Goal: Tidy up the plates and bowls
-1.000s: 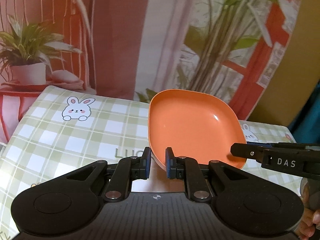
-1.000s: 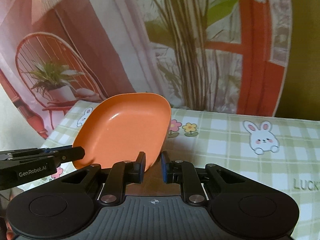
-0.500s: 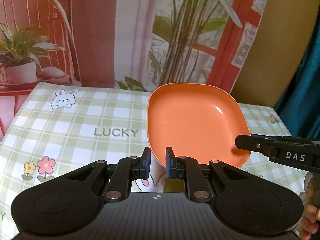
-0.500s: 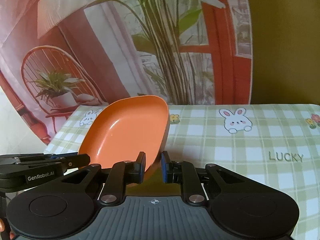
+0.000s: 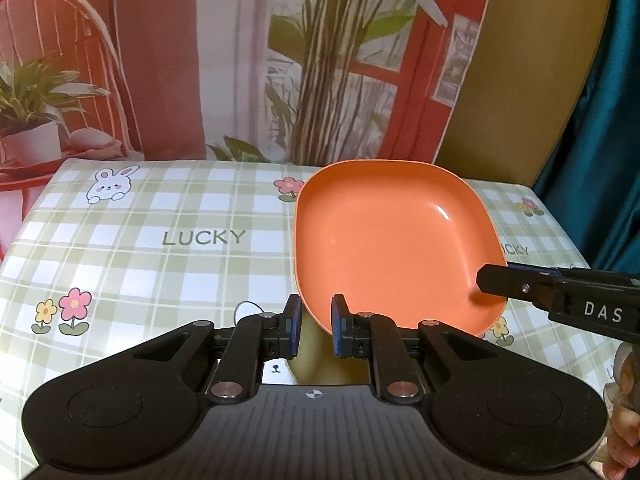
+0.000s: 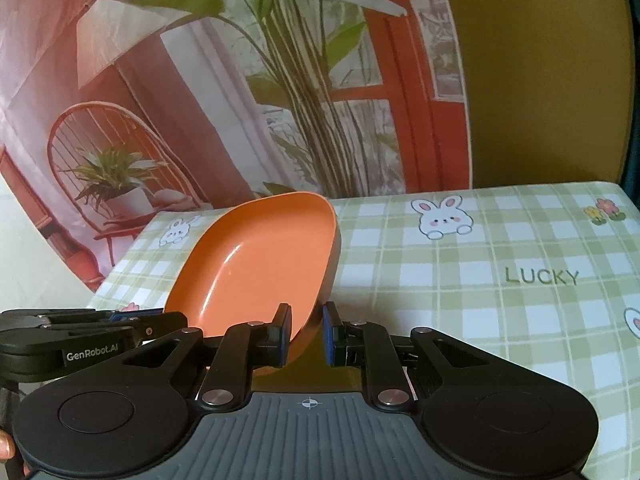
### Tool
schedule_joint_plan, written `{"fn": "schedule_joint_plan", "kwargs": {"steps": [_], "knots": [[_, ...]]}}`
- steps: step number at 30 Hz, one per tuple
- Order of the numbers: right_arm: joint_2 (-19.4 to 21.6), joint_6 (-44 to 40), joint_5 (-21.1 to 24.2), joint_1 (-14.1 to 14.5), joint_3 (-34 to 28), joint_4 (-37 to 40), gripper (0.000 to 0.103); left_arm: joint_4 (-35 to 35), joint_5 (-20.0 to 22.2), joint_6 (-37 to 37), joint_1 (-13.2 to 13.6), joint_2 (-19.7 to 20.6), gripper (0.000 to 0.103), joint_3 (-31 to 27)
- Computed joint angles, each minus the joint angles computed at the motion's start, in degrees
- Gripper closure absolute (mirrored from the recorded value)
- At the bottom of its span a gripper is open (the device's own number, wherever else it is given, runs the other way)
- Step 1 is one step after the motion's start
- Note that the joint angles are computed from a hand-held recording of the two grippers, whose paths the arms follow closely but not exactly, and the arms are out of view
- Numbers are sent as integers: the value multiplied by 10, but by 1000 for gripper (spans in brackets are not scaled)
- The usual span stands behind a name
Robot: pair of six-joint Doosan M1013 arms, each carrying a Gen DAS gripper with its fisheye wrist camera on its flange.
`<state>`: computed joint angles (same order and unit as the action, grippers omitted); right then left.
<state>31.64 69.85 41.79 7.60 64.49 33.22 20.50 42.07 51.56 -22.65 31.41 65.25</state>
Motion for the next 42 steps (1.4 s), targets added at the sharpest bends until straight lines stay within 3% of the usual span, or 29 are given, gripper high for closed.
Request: {"fn": "schedule_joint_plan", "kwargs": {"steps": [12,32,42], "knots": [[-14,-11,-4,-13,35,31,86,-29,23,43,-3,12,86,-19],[-19,-7,1,-17,44,37,85,-83,37,100,5,27,86,-38],[-23,-15,12,-18,51,48,84,-77,42,111,5,35,86,-46]]}}
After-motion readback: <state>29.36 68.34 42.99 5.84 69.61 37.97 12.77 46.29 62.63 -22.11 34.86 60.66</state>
